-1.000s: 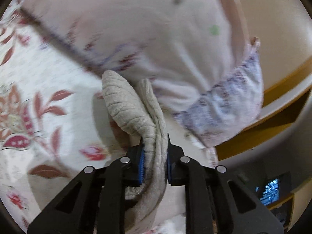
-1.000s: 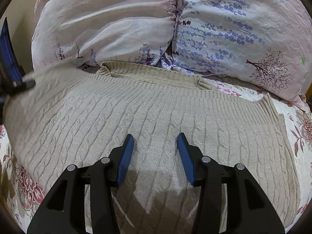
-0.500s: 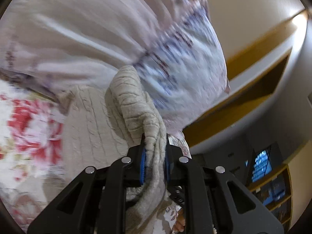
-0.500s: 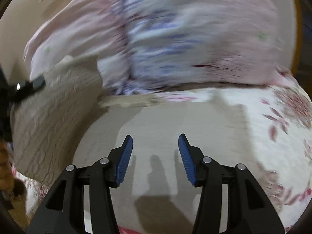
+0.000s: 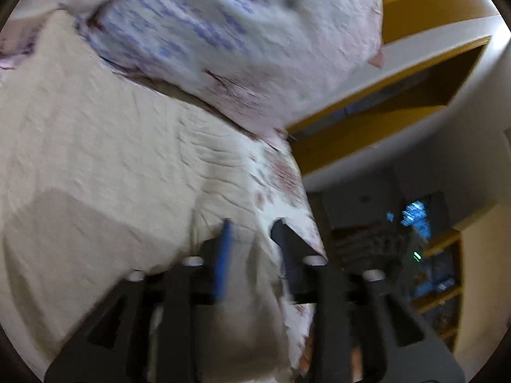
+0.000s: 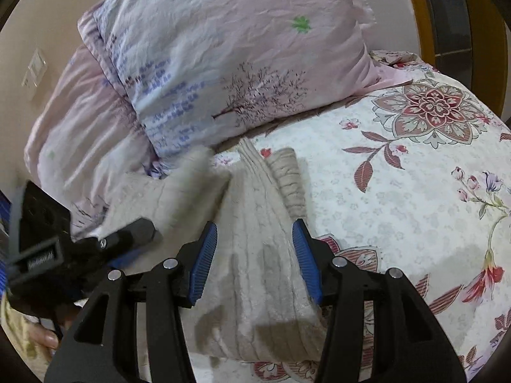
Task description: Fold small clothes
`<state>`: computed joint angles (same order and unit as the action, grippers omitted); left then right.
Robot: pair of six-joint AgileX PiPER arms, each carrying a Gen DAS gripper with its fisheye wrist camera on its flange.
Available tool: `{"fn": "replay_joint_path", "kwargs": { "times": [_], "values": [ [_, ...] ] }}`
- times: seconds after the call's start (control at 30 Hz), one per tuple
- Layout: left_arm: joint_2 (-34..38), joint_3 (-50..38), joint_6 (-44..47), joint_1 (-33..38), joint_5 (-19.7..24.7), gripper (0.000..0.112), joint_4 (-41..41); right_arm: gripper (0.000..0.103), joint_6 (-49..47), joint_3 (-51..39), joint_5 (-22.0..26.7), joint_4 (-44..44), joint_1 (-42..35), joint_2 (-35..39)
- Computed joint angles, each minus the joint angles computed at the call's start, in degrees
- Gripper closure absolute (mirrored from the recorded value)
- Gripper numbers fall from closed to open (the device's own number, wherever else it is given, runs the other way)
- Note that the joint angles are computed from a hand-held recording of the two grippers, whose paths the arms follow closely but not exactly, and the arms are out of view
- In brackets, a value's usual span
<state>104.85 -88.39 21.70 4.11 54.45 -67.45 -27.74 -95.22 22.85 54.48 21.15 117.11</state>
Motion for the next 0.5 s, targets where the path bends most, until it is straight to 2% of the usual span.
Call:
{"fn": "replay_joint_path", "kwargs": {
  "times": [0.03,0.1,0.13,0.2,0.23,0.33,0.4,0.5],
  "values": [
    [-1.2,1.2,0.9,0.7,0.3,0.052,-0.6,0.05,-3.8,1.0,1.4,4.4,-0.9,-0.5],
    [-3.7,2.9,2.4,2.3,0.0,0.043,-1.0,0.044,-6.3,-1.1,8.5,10.3,-3.1,1.0],
    [-6.3,5.0,3.7,4.0,-1.1,0.038,-1.0,0.042,-5.2,-3.3,12.0,11.0,-3.9,2.4],
    [-9.0,6.1,1.0,5.6,-4.0,0.034,3.0,0.042,-1.3,-8.8,17.7,9.7,-4.6,5.7],
    [-10.5,6.9,-1.8,6.6,-6.7,0.033,6.6,0.042,1.5,-12.3,20.4,8.3,-4.7,7.7],
    [-12.5,9.5,-7.2,9.0,-11.2,0.033,14.8,0.042,7.8,-20.6,25.6,4.9,-4.3,12.4],
    [-12.1,11.0,-9.2,11.0,-11.1,0.034,17.1,0.042,14.6,-29.3,28.6,-0.4,-3.5,17.0],
    [-8.8,10.7,-7.5,12.5,-8.2,0.035,14.1,0.042,19.1,-36.9,31.8,-3.4,-3.3,21.4]
  ]
}}
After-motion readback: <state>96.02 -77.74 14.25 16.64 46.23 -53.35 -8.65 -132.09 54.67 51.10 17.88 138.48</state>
